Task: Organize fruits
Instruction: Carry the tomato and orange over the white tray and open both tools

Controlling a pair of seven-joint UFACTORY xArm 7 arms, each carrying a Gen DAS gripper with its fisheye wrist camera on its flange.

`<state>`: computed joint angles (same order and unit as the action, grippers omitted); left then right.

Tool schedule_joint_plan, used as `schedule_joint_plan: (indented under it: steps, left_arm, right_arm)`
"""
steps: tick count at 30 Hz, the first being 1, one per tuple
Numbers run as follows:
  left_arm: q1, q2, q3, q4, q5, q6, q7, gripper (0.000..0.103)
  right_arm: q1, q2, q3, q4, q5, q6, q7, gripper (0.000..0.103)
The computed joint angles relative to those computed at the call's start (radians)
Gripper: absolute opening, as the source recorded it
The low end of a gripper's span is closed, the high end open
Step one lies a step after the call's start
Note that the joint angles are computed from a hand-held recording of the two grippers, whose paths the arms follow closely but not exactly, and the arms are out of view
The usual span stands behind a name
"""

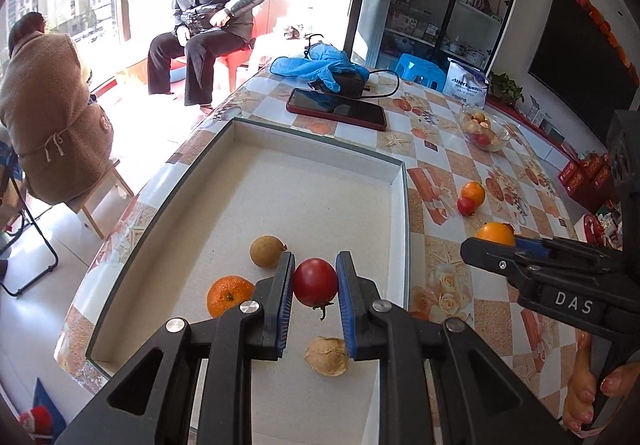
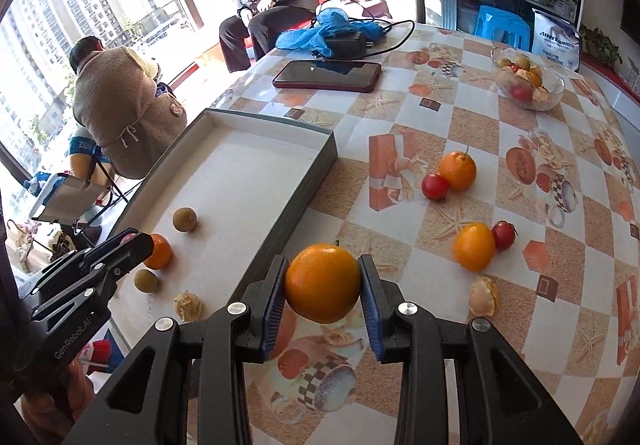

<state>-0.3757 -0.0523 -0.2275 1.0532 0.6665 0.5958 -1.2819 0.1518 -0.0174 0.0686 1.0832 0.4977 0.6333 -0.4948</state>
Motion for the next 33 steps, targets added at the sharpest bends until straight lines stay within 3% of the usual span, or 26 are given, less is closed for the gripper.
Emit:
schedule_joint_plan:
  steps: [8,18,19,21,23,24,26,27,28,33]
  left_arm:
    - [0.019,0.032,0.032,-0.004,-0.031,0.004,0.011,0.023]
    - [0.024,0.043,0.043,-0.03,-0.018,0.003,-0.004,0.027]
    - [0.022,0.044,0.042,-0.027,-0.01,0.015,-0.014,0.031]
    - [0.021,0.041,0.042,-0.027,0.002,0.043,-0.043,0.05]
    - [0.024,0.026,0.043,-0.042,0.013,0.052,-0.089,0.08]
    - [0.028,0.011,0.043,-0.059,0.028,0.038,-0.119,0.082]
    - [0.035,-0.006,0.035,-0.071,0.051,0.037,-0.16,0.082]
    - [0.036,-0.009,0.029,-0.068,0.057,0.045,-0.167,0.082]
    - [0.036,-0.011,0.023,-0.063,0.064,0.053,-0.171,0.082]
    - [0.011,0.004,-0.006,-0.012,0.1,0.075,-0.167,0.083]
  right_arm:
    - [0.04,0.115,0.052,0.11,-0.015,0.031,0.02,0.037]
    - [0.051,0.171,0.084,0.141,-0.025,0.046,0.011,0.037]
    - [0.049,0.173,0.086,0.143,-0.017,0.053,0.0,0.037]
    - [0.049,0.175,0.084,0.145,-0.025,0.05,0.005,0.037]
    - [0.042,0.177,0.082,0.153,-0.014,0.064,0.005,0.037]
    - [0.034,0.175,0.081,0.154,0.003,0.072,-0.002,0.037]
    - [0.024,0.162,0.078,0.145,0.029,0.065,-0.013,0.057]
    - [0.02,0.149,0.076,0.131,0.043,0.045,-0.022,0.077]
    - [0.018,0.135,0.074,0.117,0.059,0.025,-0.031,0.091]
    - [0.005,0.063,0.044,0.047,0.068,-0.044,-0.039,0.092]
